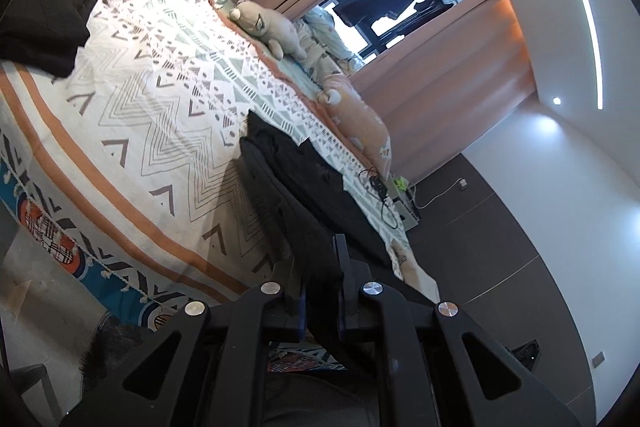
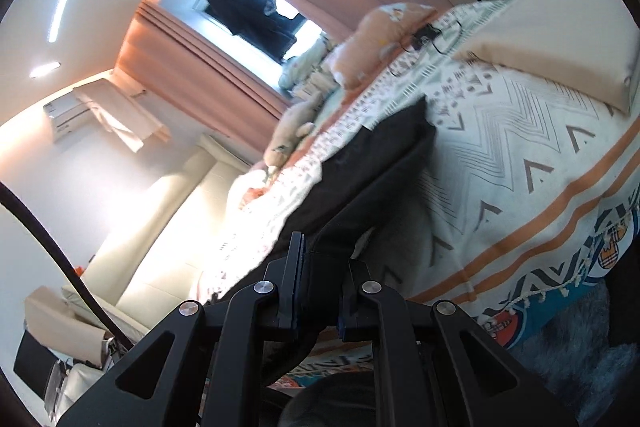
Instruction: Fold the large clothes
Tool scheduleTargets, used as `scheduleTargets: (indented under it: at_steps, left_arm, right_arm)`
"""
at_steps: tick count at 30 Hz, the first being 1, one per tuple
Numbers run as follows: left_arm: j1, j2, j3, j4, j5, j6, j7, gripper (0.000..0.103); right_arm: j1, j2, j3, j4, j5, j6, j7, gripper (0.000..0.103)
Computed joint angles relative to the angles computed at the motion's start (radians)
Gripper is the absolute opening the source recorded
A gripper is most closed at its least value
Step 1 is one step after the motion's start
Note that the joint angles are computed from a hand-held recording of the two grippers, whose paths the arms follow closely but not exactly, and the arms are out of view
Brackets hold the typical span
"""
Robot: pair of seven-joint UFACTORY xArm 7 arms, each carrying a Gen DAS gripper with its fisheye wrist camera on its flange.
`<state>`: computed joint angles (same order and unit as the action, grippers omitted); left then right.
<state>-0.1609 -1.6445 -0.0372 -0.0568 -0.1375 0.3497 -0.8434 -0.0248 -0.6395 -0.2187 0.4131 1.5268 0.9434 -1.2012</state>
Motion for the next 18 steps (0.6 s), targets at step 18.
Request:
scheduleTargets:
  at_steps: [18]
  left_arm:
    - [0.007, -0.131, -0.059, 0.091, 0.039, 0.129, -0.018, 0.012]
  right_arm:
    - [-0.043, 0.075, -0.051, 0.012, 0.091, 0.150, -0.153, 0.009]
